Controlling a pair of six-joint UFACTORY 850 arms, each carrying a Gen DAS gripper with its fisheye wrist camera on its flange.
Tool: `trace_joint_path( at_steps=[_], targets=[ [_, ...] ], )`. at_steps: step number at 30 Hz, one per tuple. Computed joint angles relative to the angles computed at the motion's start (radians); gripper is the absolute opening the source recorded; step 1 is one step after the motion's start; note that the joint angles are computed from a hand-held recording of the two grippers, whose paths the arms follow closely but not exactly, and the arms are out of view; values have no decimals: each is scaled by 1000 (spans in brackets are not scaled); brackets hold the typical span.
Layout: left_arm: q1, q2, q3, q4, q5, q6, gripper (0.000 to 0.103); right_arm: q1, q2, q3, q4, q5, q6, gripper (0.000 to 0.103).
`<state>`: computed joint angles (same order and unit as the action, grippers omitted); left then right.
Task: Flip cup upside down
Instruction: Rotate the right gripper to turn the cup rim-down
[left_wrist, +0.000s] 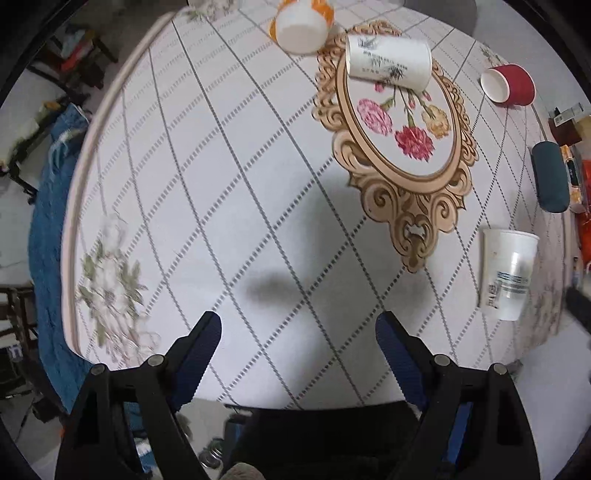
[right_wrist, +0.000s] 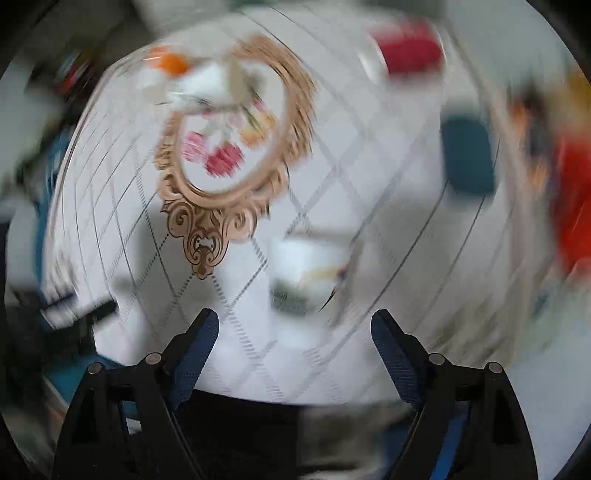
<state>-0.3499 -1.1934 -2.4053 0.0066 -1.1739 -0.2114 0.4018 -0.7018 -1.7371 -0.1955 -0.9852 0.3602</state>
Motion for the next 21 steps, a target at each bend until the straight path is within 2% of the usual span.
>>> trace_joint_path(
  at_steps=[4,8,12,16,21],
  targets=[
    [-8,-3,-13,8,-3,-32,85,99,42,51,-382,21,-318,88],
    [-19,12,27,-1,11,-76,85,172,91,223,-672,101,-678,88],
    [-27,-5,21,10,-2,-143,85,174,125,357,-794,247,-949,88],
    [-31,-24,8,25,-33,-217,86,150,158,502,-971,413,-1094,87],
    [-40,-47,-11,34,-67,-301,86,89,161,583,-1148,578,-1250,87]
  ],
)
